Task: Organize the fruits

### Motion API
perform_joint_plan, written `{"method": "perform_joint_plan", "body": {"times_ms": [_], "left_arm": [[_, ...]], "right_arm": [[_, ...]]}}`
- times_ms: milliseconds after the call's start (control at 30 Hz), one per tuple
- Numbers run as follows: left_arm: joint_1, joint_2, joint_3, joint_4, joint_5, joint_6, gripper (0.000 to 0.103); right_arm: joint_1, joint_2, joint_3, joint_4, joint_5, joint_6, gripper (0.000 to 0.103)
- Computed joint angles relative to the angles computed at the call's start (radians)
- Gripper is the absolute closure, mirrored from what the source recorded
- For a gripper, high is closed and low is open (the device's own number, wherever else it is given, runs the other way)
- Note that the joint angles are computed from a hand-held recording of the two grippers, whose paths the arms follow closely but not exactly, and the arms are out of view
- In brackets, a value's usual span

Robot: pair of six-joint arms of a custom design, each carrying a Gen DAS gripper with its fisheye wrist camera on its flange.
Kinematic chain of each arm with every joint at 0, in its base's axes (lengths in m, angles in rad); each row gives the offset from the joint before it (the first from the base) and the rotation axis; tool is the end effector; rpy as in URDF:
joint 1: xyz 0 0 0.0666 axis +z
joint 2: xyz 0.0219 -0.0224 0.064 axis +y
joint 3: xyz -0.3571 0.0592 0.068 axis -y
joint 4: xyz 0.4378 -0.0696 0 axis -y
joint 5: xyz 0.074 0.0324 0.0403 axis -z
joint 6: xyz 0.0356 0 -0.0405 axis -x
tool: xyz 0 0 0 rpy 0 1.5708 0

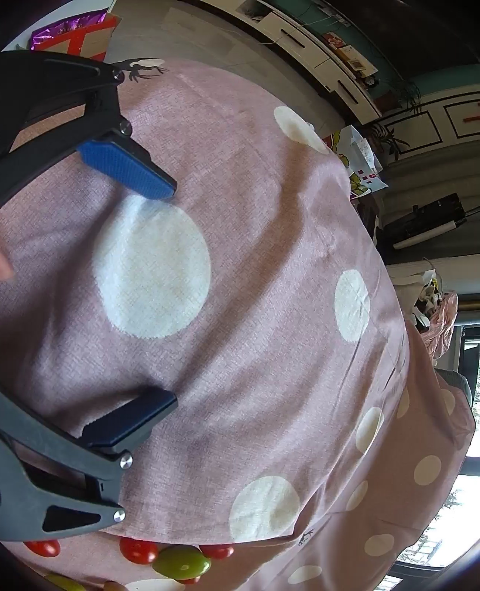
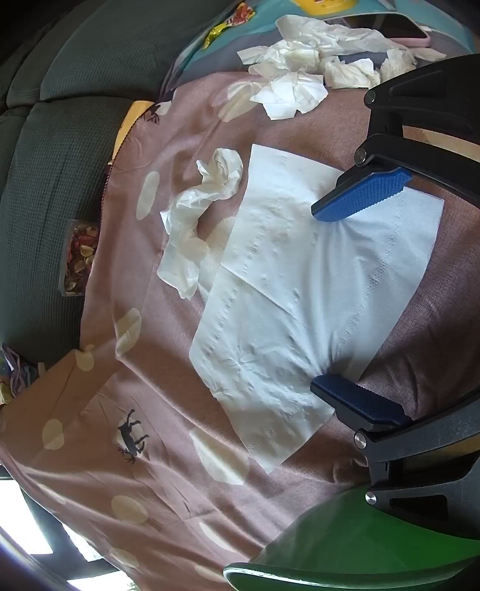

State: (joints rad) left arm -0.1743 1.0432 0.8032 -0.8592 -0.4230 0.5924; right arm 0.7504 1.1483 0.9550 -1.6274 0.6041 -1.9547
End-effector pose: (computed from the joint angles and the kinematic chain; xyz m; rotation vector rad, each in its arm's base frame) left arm 0.3711 -0.0509 0.2744 -0.6549 2.4560 0.2774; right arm 0.2638 0.2177 0.3000 1.3689 2.1688 -0.4872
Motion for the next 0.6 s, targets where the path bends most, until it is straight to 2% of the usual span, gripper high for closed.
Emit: {"method": "perform_joint_plan", "body": {"times_ms": [433, 567, 600], "left_arm": [[-0.004, -0.001, 0.003, -0.019, -0.001, -0.002, 0.001], [-0.006, -0.071, 0.002, -0.066, 0.086, -0.032, 0.003], [-0.014, -0.101, -0.008, -0.053, 0.095, -0.017, 0.003]], "right_arm": [[-0.001, -0.013, -0.008, 0.016, 0.002, 0.003, 0.016], [-0.01, -0.028, -0.008, 0.019, -0.009, 0.016, 0.016], [-0.002, -0.047, -0.015, 0.03, -0.01, 0.024, 0.016]]}}
